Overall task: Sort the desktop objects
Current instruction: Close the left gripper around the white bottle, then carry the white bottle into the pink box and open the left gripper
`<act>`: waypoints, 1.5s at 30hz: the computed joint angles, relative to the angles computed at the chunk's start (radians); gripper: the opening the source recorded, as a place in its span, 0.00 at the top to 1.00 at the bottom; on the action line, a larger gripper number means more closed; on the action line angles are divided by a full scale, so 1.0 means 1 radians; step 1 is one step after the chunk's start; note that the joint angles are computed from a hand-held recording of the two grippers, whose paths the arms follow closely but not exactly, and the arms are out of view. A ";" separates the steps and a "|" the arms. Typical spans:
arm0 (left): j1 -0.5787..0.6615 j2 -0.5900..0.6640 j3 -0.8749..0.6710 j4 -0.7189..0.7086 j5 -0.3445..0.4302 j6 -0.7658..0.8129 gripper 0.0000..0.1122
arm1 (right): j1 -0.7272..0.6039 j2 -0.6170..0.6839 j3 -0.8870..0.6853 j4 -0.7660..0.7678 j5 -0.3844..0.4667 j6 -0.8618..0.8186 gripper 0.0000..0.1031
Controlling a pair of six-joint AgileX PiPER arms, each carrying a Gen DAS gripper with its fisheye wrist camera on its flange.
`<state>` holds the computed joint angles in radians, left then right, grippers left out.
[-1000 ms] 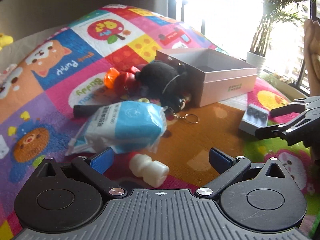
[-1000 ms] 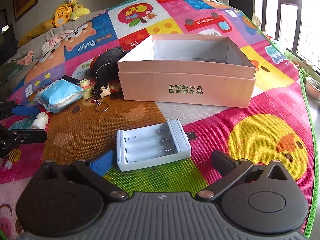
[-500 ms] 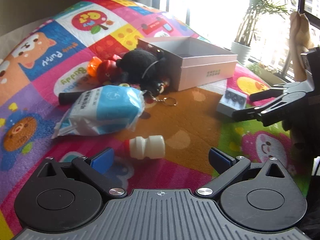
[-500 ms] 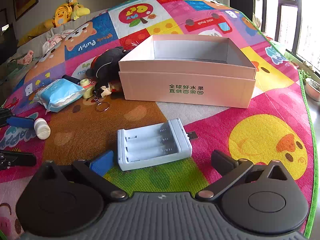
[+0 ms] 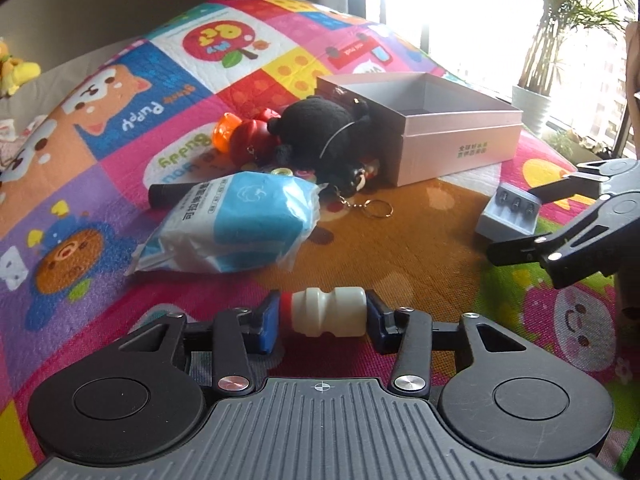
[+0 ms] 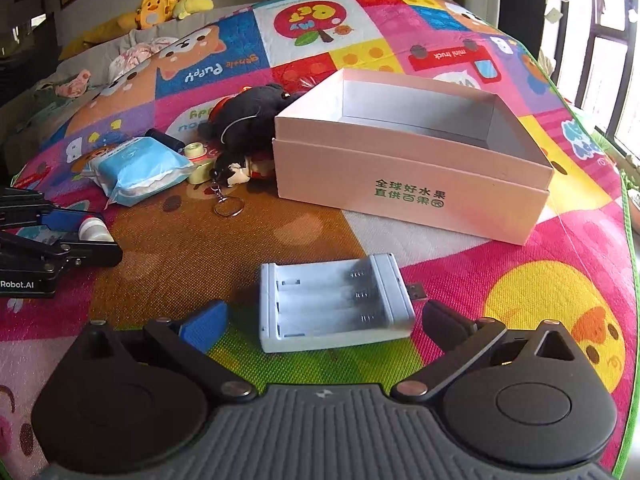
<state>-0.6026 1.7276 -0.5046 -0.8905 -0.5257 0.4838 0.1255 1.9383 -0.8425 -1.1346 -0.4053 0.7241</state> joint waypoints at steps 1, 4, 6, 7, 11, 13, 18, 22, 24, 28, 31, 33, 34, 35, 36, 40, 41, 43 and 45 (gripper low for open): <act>-0.008 -0.007 0.005 -0.006 0.001 0.004 0.57 | 0.006 0.010 -0.017 -0.018 0.005 0.017 0.00; -0.033 -0.018 0.008 -0.040 -0.007 0.034 0.57 | 0.010 0.038 -0.069 -0.106 0.009 0.110 0.00; -0.040 -0.016 -0.003 -0.070 -0.006 0.061 0.57 | 0.007 0.053 -0.098 -0.164 0.006 0.162 0.00; -0.044 -0.014 -0.009 -0.088 -0.005 0.075 0.57 | 0.008 0.054 -0.102 -0.179 0.009 0.170 0.00; -0.059 -0.036 -0.024 -0.121 0.008 0.116 0.57 | -0.011 0.003 -0.056 -0.237 -0.016 0.153 0.17; -0.065 -0.055 -0.050 -0.133 0.020 0.160 0.57 | -0.042 -0.043 -0.018 -0.267 -0.043 0.173 0.19; -0.056 -0.059 -0.218 -0.118 0.036 0.303 0.57 | -0.140 -0.179 0.057 -0.213 -0.136 0.091 0.22; 0.012 0.031 -0.488 -0.069 0.111 0.371 0.56 | -0.116 -0.234 0.056 0.090 -0.123 -0.199 0.22; 0.054 0.091 -0.640 -0.145 0.175 0.433 0.34 | -0.062 -0.216 0.010 0.290 -0.090 -0.367 0.22; 0.092 0.119 -0.725 -0.271 0.126 0.478 0.23 | -0.004 -0.091 -0.121 0.616 -0.141 -0.663 0.00; 0.126 0.047 -0.570 -0.135 0.120 0.301 0.14 | -0.011 -0.011 -0.242 0.516 -0.054 -0.522 0.00; 0.118 0.012 -0.442 -0.095 0.051 0.266 0.14 | -0.039 0.040 -0.304 0.389 -0.017 -0.322 0.00; 0.110 0.004 -0.383 -0.080 0.015 0.252 0.14 | -0.050 0.067 -0.336 0.327 0.003 -0.222 0.00; 0.105 -0.002 -0.330 -0.061 -0.010 0.230 0.14 | -0.058 0.101 -0.368 0.272 0.026 -0.122 0.00; 0.103 -0.006 -0.281 -0.038 -0.025 0.201 0.14 | -0.061 0.131 -0.403 0.206 0.052 -0.022 0.00; 0.103 -0.010 -0.133 0.007 -0.066 0.090 0.14 | -0.048 0.212 -0.493 -0.105 0.110 0.340 0.00; 0.104 -0.010 -0.107 0.014 -0.079 0.068 0.14 | -0.034 0.213 -0.497 -0.122 0.131 0.365 0.00; 0.112 -0.015 -0.062 0.034 -0.099 0.024 0.13 | -0.015 0.208 -0.504 -0.168 0.150 0.428 0.00; 0.122 -0.035 -0.018 0.058 -0.107 -0.026 0.11 | -0.028 0.221 -0.541 -0.341 0.079 0.620 0.00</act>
<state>-0.4806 1.6928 -0.5223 -0.8323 -0.6325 0.4583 0.0975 2.1594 -1.3835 -1.4758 -0.3260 1.3442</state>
